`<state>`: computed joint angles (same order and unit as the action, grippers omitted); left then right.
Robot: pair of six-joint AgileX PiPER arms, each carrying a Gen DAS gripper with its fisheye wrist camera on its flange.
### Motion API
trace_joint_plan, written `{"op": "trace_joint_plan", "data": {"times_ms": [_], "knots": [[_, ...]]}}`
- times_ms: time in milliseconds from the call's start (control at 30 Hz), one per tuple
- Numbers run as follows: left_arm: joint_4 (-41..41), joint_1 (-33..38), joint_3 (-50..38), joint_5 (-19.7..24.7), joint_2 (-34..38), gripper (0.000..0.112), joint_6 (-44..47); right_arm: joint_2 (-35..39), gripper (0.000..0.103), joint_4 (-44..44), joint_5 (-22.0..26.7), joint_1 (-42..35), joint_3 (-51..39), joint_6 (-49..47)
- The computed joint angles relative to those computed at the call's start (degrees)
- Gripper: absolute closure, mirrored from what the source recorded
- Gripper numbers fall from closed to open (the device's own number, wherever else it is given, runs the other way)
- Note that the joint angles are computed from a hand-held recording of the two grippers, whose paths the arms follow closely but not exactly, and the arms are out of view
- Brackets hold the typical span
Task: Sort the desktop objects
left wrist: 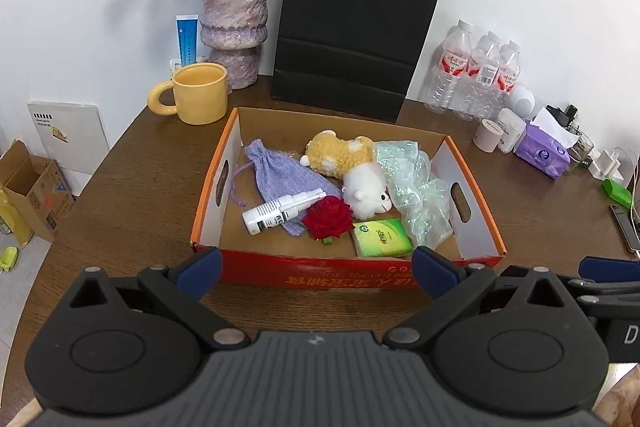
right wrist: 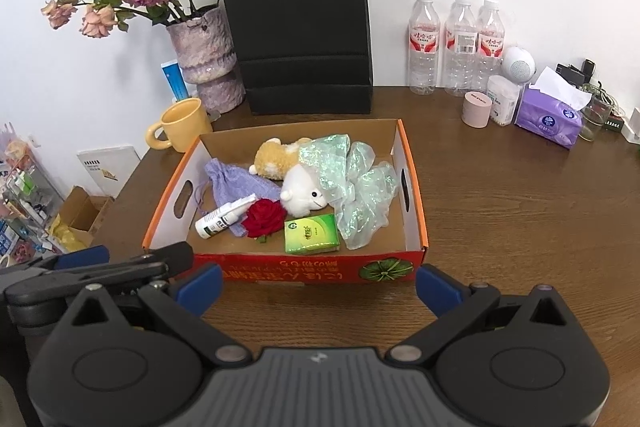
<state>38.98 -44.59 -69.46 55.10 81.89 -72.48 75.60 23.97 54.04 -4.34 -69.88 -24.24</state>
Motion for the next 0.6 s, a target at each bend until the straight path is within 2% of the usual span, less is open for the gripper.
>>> {"op": "trace_joint_plan", "data": {"times_ms": [333, 600], "knots": [[-2.46, 0.86, 0.25, 0.10, 0.31, 0.009, 0.35, 1.17, 0.000, -0.34, 0.76, -0.33, 0.00, 0.02], [-2.03, -2.80, -0.49, 4.64, -0.19, 0.009, -1.48, -0.16, 0.000, 1.37, 3.64, -2.52, 1.74, -1.46]]}}
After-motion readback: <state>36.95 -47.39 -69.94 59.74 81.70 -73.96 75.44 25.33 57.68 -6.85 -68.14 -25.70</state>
